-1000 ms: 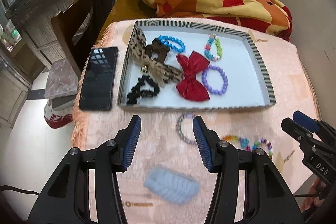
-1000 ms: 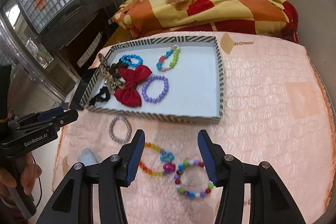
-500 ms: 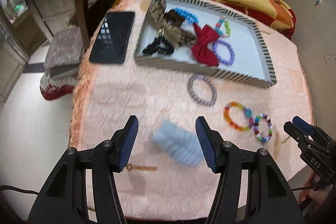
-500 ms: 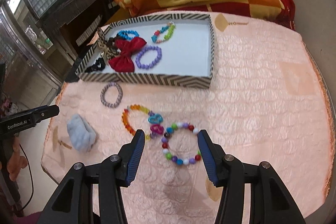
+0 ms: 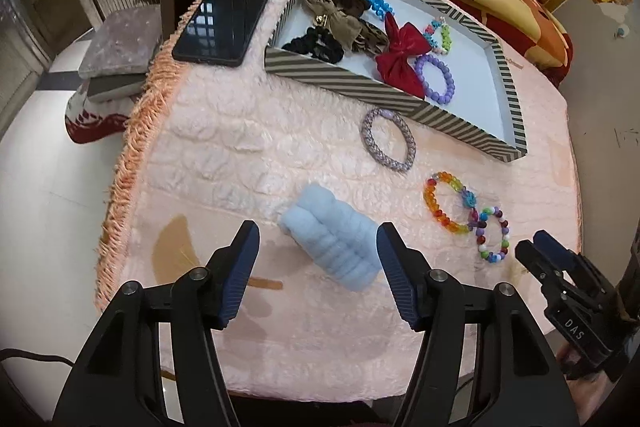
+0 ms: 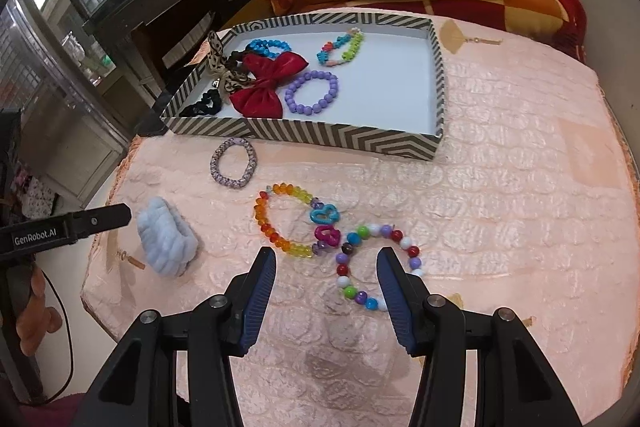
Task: Organize jewelry
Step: 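Grasp the light blue fluffy scrunchie with the left tool while the right tool grasps the rainbow heart bracelet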
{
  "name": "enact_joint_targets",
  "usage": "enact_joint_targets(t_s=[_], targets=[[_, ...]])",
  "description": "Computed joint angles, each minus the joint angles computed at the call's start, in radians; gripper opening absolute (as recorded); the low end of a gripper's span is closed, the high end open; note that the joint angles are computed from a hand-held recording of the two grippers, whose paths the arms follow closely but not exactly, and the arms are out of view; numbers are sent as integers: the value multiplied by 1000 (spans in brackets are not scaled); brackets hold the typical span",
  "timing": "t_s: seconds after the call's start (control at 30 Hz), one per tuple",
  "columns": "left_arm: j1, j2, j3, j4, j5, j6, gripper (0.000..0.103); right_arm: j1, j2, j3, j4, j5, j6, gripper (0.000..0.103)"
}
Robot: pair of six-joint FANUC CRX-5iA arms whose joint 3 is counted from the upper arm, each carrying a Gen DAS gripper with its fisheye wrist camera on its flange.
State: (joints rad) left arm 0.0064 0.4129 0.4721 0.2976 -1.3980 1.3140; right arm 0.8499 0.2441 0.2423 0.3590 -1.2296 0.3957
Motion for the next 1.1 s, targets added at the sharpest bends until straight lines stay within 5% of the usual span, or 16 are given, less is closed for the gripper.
enact_joint_targets(t_s=[1.1], targets=[[5,81,12,86,-70,155,71,-117,257,278,-114,-94,446,51]])
